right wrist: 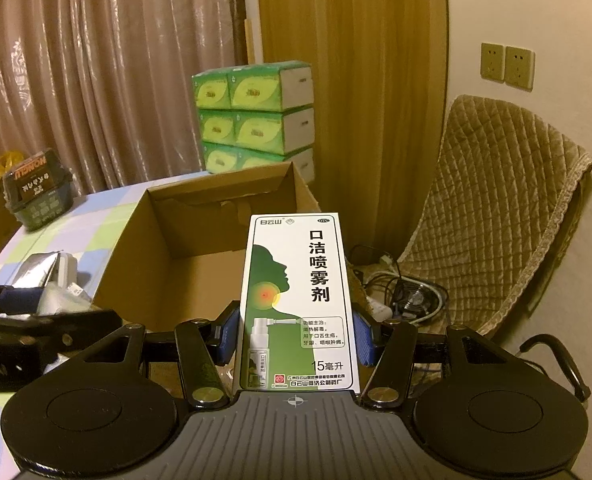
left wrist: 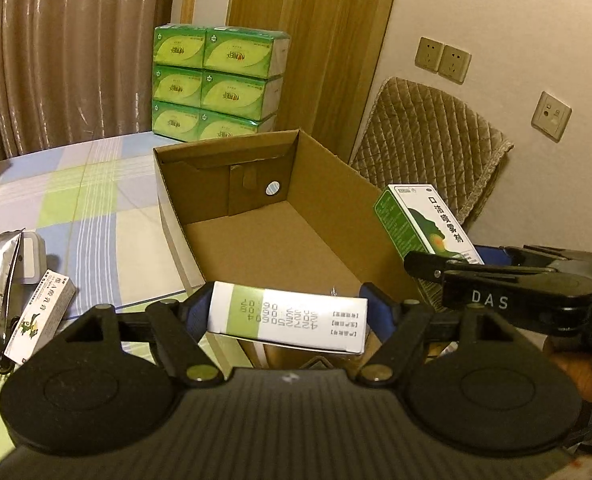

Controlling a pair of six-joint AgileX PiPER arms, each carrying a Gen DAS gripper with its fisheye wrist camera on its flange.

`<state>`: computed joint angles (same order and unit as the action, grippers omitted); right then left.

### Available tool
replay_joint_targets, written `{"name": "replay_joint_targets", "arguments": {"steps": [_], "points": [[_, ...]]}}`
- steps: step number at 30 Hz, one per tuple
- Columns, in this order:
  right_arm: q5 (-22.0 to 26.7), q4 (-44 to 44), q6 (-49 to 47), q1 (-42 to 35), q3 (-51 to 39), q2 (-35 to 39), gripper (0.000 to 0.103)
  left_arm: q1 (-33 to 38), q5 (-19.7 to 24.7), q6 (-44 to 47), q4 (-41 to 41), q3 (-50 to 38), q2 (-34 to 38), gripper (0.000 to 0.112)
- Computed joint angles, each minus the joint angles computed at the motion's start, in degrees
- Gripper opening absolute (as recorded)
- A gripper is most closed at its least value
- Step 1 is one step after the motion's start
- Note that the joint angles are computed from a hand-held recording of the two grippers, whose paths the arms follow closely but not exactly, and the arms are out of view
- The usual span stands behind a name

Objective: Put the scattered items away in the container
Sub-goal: 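Open left gripper to drop the tablet box while right gripper releases the spray box into the box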

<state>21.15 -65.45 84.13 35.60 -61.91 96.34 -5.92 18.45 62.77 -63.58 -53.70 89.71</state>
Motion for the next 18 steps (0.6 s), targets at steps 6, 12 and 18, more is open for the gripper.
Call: {"name": "replay_joint_targets", "arguments": {"steps": [6, 12, 18], "points": [[0.08, 0.28, -0.21, 0.28, -0.1, 0.02, 0.053, 1.35, -0.02, 4.42, -4.59, 1.21, -0.84, 0.076], [-0.04, 0.93, -1.03, 0.87, -0.77, 0.66, 0.053, 2.17, -0.87, 2.91, -2.29, 1.84, -0.97, 0.076], [-0.68, 2.57, -3.15, 1.14, -1.62, 1.51, 0.053, 2.33, -1.49, 2.1, -1.48, 2.6, -1.7, 0.076]]}}
